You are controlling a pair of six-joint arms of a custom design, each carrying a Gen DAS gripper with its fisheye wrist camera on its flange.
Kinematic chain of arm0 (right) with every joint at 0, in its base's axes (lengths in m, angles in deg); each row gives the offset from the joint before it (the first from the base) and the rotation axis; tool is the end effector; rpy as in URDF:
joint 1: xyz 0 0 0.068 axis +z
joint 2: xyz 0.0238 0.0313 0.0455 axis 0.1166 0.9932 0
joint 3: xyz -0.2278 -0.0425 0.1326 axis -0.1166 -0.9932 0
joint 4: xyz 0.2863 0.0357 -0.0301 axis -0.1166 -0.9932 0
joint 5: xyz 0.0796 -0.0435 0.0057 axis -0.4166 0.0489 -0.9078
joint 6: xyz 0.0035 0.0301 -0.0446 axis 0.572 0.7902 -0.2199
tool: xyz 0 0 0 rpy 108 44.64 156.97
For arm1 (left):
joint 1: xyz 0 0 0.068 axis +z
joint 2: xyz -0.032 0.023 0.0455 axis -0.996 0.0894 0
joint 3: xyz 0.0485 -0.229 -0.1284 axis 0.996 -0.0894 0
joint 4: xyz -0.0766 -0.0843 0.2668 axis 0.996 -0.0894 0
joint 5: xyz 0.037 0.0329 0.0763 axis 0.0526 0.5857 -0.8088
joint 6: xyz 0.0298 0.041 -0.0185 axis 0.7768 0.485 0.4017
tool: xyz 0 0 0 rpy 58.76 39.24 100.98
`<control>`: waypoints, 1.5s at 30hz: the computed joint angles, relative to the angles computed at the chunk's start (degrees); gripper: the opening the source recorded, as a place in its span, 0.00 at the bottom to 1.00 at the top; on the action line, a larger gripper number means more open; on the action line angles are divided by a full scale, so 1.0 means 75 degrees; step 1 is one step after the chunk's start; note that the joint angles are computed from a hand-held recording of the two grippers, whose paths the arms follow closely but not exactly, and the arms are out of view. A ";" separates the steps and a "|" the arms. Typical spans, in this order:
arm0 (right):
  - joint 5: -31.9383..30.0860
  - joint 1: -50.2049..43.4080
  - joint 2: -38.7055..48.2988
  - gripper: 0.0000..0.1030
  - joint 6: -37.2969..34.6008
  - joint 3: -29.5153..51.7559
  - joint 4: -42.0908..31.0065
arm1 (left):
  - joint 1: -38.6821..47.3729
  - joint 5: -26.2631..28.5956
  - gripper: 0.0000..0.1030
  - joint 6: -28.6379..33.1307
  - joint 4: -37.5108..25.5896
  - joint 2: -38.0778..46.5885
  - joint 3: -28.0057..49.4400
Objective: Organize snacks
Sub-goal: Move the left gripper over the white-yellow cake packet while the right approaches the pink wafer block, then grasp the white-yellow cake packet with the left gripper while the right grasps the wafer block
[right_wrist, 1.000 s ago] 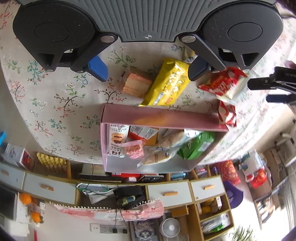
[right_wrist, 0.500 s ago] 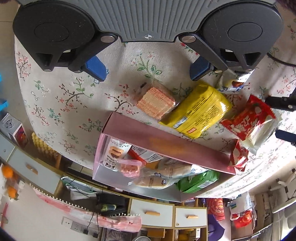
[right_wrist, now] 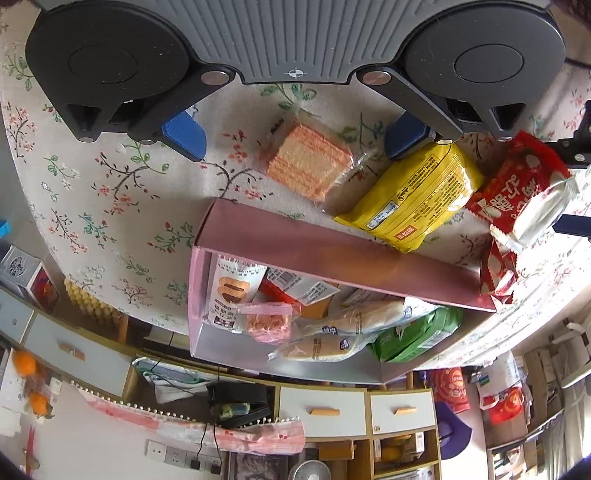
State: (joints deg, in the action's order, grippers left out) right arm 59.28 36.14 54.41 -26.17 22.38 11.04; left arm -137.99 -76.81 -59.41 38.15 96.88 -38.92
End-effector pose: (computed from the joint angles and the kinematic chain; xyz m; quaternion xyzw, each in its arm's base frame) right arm 0.2589 0.1455 0.1179 -0.2616 0.8888 0.0767 0.3684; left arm 0.1464 -0.1656 0.1307 0.0355 0.9382 -0.0032 0.3444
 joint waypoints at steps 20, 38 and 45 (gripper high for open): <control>-0.0541 0.0197 -0.0542 0.51 -0.0180 -0.0003 -0.0745 | 0.0338 0.0306 0.53 -0.0227 -0.1009 -0.0810 0.0005; -0.0129 0.0333 -0.0449 0.70 0.0397 -0.0029 -0.0625 | 0.0535 0.0109 0.60 -0.0693 -0.1076 -0.0539 0.0153; -0.0131 0.0471 -0.0587 0.48 0.0390 0.0032 -0.0897 | 0.0577 0.0193 0.47 -0.0581 -0.1163 -0.0675 0.0169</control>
